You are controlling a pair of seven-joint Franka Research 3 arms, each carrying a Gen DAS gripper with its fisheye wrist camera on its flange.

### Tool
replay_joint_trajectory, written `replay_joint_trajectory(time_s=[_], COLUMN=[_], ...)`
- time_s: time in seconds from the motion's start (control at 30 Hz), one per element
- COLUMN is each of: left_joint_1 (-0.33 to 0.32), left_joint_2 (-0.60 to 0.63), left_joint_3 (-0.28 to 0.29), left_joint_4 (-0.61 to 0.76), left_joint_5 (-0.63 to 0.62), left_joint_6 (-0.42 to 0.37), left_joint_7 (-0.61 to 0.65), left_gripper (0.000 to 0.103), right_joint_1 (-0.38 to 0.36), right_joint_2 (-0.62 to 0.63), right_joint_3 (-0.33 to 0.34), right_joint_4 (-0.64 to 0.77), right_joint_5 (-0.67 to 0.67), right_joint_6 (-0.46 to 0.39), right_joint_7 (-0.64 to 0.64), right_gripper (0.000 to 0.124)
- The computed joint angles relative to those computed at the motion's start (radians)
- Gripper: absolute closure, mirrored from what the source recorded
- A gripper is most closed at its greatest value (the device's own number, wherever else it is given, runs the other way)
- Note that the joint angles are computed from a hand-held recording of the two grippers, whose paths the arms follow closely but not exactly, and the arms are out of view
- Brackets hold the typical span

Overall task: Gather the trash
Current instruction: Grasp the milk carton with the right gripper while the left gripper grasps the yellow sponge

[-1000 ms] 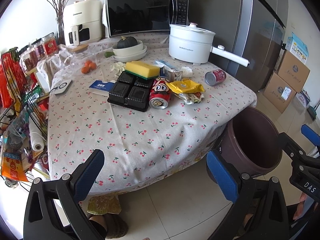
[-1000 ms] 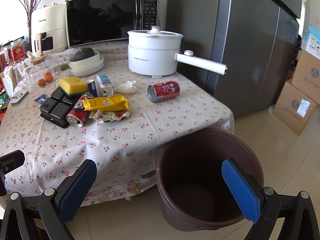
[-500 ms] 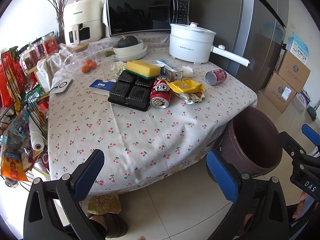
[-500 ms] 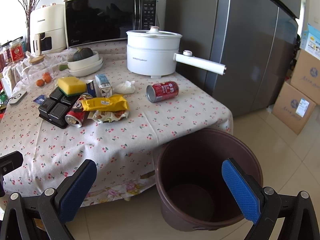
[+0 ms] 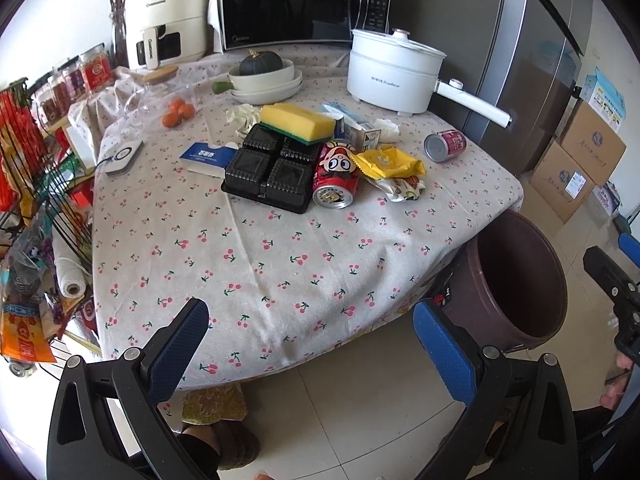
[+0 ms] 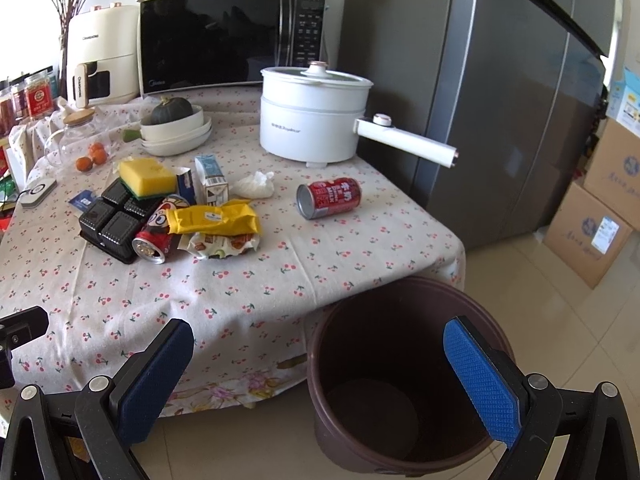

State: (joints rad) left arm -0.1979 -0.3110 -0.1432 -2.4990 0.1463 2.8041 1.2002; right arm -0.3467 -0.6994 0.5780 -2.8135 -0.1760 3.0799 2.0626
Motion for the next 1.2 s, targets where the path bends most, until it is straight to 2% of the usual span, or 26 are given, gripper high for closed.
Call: replay_joint_trajectory(time_s=[0.1,0.13,0.37,0.53,0.63,0.73,0.8,0.93,1.03,1.1,1.13,1.2], left_joint_1=[-0.070,-0.070,0.043,0.095,0.119,0.133,0.128,0.081,0.055,0.047,0.047,0.056], left_joint_2=[0.041,0.056,0.222,0.346,0.447,0.569,0.645,0.775,0.849,0.880,0.892,0.884], left_joint_3=[0.096,0.107,0.066,0.027,-0.005,-0.021,-0.022,-0.001,0.009,0.011,0.008,-0.001], left_joint_4=[0.056,0.076,0.275,0.419,0.541,0.697,0.804,0.992,1.098,1.141,1.157,1.132], left_joint_5=[-0.176,-0.216,-0.270,-0.397,-0.431,-0.400,-0.348,-0.183,-0.091,-0.048,-0.035,-0.025], left_joint_6=[-0.064,-0.081,-0.199,-0.186,-0.193,-0.245,-0.281,-0.346,-0.405,-0.436,-0.453,-0.427], left_joint_7=[0.153,0.187,0.221,0.265,0.259,0.155,0.061,-0.116,-0.203,-0.233,-0.240,-0.244], left_gripper=[0.000,0.000,0.000,0.004,0.006,0.007,0.008,0.008,0.008,0.015,0.023,0.033], right_joint_1=[0.056,0.092,0.274,0.339,0.364,0.397,0.400,0.404,0.410,0.414,0.416,0.417], right_joint_2=[0.059,0.092,0.322,0.479,0.549,0.610,0.643,0.703,0.740,0.756,0.761,0.774], right_joint_3=[-0.078,-0.123,-0.338,-0.432,-0.479,-0.532,-0.552,-0.588,-0.606,-0.617,-0.622,-0.632], right_joint_4=[0.048,0.072,0.277,0.422,0.475,0.532,0.563,0.621,0.657,0.674,0.679,0.691], right_joint_5=[0.002,0.009,0.047,0.051,0.052,0.116,0.109,0.094,0.171,0.164,0.154,0.146], right_joint_6=[-0.028,-0.041,-0.187,-0.255,-0.262,-0.295,-0.299,-0.307,-0.332,-0.340,-0.341,-0.340], right_joint_7=[-0.053,-0.080,-0.236,-0.267,-0.256,-0.293,-0.261,-0.205,-0.249,-0.240,-0.232,-0.220], right_gripper=[0.021,0.021,0.021,0.021,0.021,0.021,0.021,0.021,0.021,0.021,0.021,0.021])
